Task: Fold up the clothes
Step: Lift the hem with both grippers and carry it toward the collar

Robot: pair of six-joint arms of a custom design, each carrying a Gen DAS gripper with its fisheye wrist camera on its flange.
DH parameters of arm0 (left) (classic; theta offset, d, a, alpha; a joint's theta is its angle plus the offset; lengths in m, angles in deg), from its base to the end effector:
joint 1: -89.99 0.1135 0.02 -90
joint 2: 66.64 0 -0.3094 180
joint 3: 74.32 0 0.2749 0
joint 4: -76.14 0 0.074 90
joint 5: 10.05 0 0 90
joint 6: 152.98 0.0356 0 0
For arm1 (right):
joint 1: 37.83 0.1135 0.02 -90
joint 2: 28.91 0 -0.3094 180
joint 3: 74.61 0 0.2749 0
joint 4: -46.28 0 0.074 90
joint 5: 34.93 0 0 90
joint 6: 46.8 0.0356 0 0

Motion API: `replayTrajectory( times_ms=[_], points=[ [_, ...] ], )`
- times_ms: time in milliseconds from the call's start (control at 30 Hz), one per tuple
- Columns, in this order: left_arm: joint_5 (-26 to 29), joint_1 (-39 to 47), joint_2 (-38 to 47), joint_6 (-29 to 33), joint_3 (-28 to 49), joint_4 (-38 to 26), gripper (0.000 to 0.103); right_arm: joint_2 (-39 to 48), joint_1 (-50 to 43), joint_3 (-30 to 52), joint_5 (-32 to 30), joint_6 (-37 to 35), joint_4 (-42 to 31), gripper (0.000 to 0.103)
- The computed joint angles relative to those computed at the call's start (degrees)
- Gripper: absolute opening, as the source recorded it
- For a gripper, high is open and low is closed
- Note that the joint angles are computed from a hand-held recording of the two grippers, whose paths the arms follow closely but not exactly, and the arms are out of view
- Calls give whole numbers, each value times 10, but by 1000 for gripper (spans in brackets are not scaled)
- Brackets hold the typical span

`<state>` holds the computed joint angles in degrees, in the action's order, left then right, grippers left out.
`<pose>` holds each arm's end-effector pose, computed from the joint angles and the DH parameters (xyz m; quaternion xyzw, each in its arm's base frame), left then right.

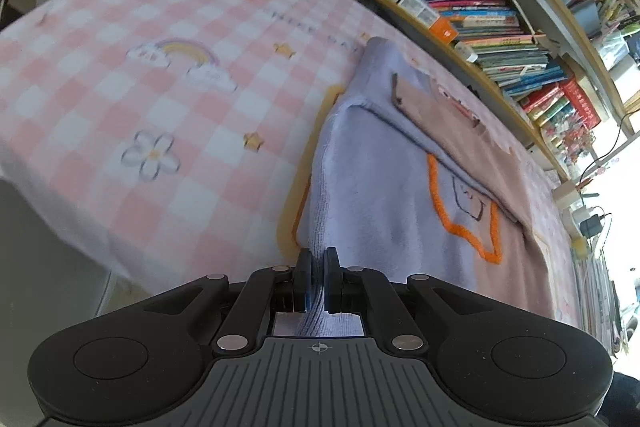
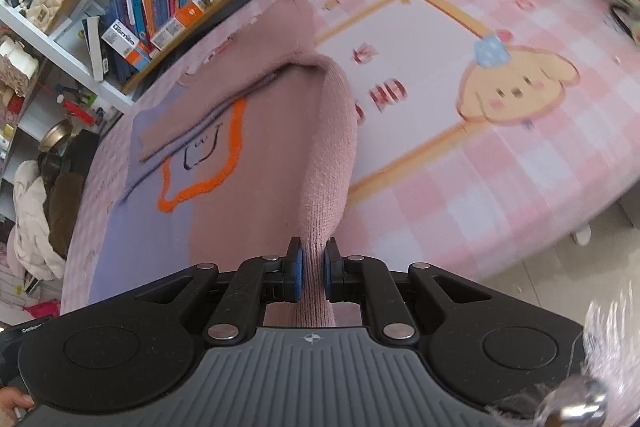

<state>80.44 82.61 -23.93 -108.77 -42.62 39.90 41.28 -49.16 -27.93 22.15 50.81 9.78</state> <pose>0.1357 -0.0179 0.1904 -0.3048 0.8799 -0.1667 0.3242 0.2187 -0.0241 0.2050 0.0801 0.9258 0.2655 0.2569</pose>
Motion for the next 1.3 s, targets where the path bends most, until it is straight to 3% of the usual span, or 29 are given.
replayTrajectory(
  times_ms=[300, 533, 900, 1067, 1300],
  points=[
    [-5, -8, -40, -35, 7, 18, 4, -34, -41, 15, -68, -24, -17, 9],
    [26, 51, -8, -29, 36, 112, 4, -13, -57, 59, -140, 71, 64, 9],
    [82, 108, 206, 23, 115, 283, 4, 83, 19, 142, -66, 170, 196, 9],
    [108, 126, 299, 37, 157, 339, 4, 142, 48, 190, -21, 196, 223, 9],
    [132, 139, 409, 49, 217, 365, 4, 226, 81, 262, 33, 209, 229, 9]
  ],
)
